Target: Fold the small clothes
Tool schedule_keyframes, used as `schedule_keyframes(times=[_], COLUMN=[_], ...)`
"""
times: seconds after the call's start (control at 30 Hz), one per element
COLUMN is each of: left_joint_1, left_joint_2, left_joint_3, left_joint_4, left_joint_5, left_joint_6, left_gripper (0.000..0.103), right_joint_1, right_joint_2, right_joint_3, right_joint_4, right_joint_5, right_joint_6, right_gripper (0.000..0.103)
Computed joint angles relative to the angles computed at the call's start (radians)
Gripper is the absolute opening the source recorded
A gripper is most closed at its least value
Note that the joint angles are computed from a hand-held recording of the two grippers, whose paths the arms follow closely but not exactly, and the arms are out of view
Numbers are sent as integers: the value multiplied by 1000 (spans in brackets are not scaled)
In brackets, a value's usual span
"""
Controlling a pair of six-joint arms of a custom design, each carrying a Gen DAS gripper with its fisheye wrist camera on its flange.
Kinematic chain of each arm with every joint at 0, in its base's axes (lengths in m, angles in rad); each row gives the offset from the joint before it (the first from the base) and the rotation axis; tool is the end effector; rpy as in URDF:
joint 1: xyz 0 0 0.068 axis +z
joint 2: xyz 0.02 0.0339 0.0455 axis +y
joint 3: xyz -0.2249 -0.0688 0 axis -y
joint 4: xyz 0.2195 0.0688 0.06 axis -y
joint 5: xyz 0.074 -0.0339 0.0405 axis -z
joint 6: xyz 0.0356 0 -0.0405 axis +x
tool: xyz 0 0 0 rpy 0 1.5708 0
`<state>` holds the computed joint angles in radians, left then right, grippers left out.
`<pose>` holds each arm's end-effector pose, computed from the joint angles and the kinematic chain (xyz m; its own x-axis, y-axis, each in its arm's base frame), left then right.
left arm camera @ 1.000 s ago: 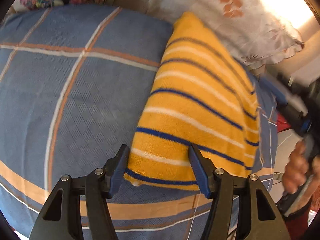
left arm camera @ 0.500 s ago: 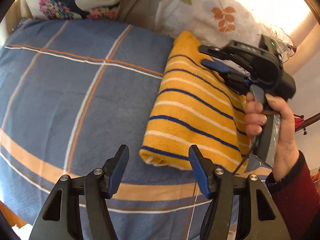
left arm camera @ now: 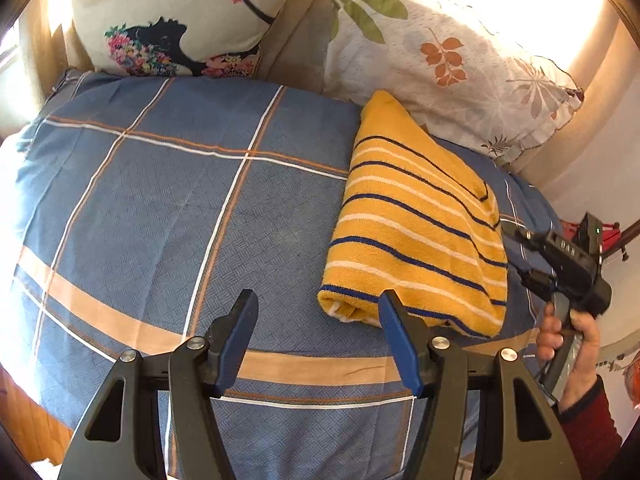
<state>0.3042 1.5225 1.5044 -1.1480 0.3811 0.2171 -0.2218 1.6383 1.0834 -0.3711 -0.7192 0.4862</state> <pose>0.2633 0.0688 0.2958 -0.8862 -0.0687 -0.4581 0.0538 0.9670 -0.2491 0.3114 -0.0462 0.1927 -0.7924 0.5391 -0.2854 0.1691 0.6437 0.7463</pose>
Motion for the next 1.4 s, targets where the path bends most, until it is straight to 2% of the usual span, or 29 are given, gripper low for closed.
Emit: schedule_keyframes(times=[0.17, 0.3, 0.33, 0.4, 0.47, 0.57, 0.73, 0.87, 1.23, 1.4], left_joint_1=[-4, 36, 55, 101, 146, 208, 333, 418, 525, 544], left_joint_2=[-15, -24, -27, -39, -40, -8, 52, 84, 168, 155], left_joint_3=[0, 33, 46, 60, 78, 136, 211, 253, 342, 321], left_joint_4=[36, 35, 29, 31, 27, -11, -92, -142, -268, -258], left_joint_5=[29, 82, 94, 117, 140, 150, 209, 247, 319, 340], left_joint_6=[65, 130, 154, 198, 244, 317, 444, 542, 696, 711], left_gripper=[62, 63, 65, 77, 84, 86, 86, 86, 86, 86], right_joint_1=[-78, -24, 17, 117, 258, 479, 757, 911, 1093, 1129], right_joint_2=[-251, -453, -495, -552, -585, -575, -511, -464, -342, -314], right_joint_3=[-176, -235, -237, -228, -205, -165, -129, -83, 69, 99], right_joint_4=[-125, -203, -217, -247, -277, -311, -318, -355, -476, -516], right_joint_5=[75, 193, 237, 330, 452, 624, 795, 904, 1034, 1054], right_joint_6=[-70, -20, 10, 64, 120, 219, 363, 438, 579, 624], right_gripper=[57, 57, 58, 60, 62, 64, 64, 64, 66, 67])
